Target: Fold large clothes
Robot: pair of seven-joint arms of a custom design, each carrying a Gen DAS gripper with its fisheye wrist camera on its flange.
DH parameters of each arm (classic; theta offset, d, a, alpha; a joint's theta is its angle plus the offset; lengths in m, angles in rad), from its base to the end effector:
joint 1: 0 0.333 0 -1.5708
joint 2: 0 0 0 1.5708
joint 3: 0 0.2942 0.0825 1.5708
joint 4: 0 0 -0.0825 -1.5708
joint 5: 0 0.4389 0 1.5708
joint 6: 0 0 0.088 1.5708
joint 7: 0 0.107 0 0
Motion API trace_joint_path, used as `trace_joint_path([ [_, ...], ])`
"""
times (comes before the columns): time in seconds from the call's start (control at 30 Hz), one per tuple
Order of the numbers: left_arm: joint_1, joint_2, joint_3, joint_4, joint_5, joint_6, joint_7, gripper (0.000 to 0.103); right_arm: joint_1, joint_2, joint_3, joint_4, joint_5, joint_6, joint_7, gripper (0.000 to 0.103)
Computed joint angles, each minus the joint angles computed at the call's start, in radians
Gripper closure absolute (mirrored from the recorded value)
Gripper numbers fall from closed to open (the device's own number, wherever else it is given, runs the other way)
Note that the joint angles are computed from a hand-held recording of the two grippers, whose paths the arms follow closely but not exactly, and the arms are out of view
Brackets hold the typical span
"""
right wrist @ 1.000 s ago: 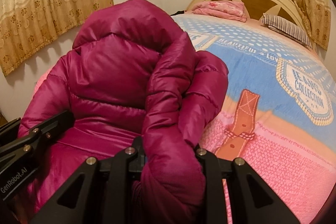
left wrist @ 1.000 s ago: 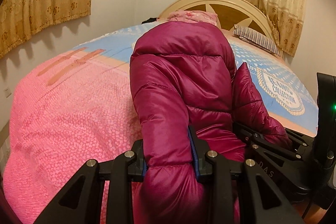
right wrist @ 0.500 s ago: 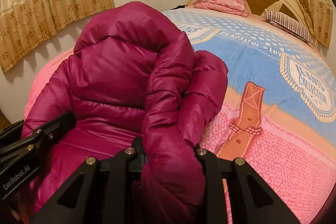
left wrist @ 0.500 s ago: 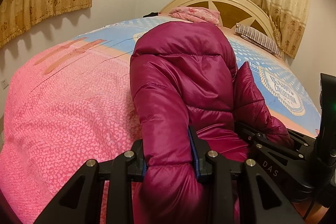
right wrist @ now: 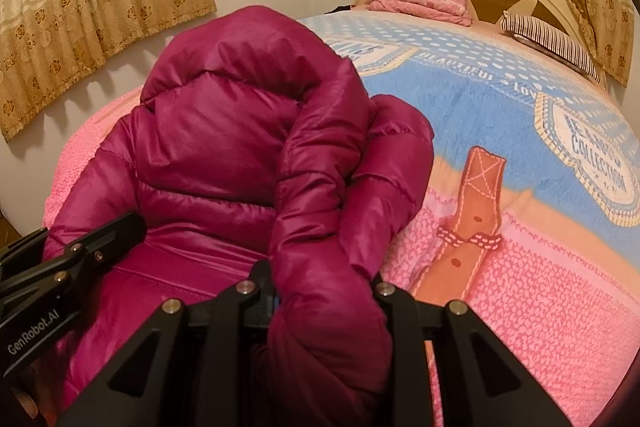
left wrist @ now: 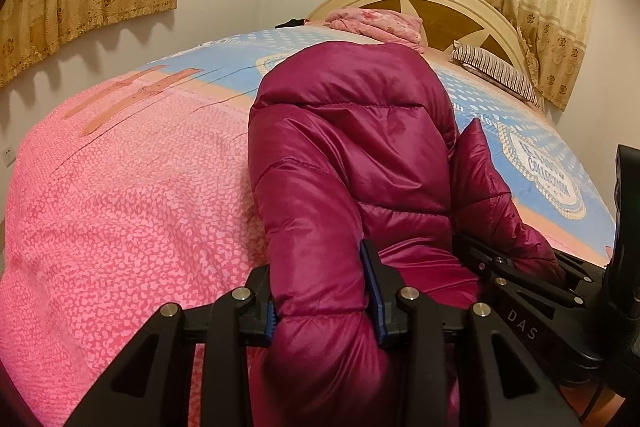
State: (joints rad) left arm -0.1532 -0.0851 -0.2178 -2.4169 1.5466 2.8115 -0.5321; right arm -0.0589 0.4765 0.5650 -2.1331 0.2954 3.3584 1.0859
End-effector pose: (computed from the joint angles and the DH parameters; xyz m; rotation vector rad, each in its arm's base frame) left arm 0.4736 -0.2352 0.2996 -1.9838 1.4319 -0.8459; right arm 0.5811 0.2745 0.2361 -2.0478 1.1900 -0.4351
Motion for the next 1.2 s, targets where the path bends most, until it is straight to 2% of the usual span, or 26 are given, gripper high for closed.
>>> trace_joint_path([
  [0.3, -0.006, 0.012, -0.001, 0.009, -0.019, -0.011, 0.013, 0.064, 0.004, 0.005, -0.005, 0.003, 0.0, 0.0, 0.001, 0.076],
  [0.57, -0.008, 0.022, 0.003, 0.012, -0.026, -0.009, 0.008, 0.054, 0.049, 0.012, -0.047, 0.026, 0.03, -0.015, -0.008, 0.074],
  [0.67, -0.008, 0.024, 0.004, 0.011, -0.028, -0.012, 0.006, 0.051, 0.062, 0.013, -0.057, 0.036, 0.05, -0.026, -0.018, 0.072],
  [0.83, -0.008, 0.022, 0.004, 0.006, -0.023, -0.015, -0.006, 0.047, 0.045, 0.023, -0.039, 0.039, 0.07, -0.025, -0.037, 0.069],
  [1.03, -0.004, 0.018, 0.008, -0.002, -0.017, -0.007, -0.016, 0.045, 0.077, 0.016, -0.069, 0.046, 0.105, -0.04, -0.054, 0.063],
  [1.2, -0.003, 0.004, 0.006, -0.01, -0.053, -0.006, 0.021, 0.045, 0.089, 0.007, -0.079, 0.051, 0.141, -0.064, -0.077, 0.059],
])
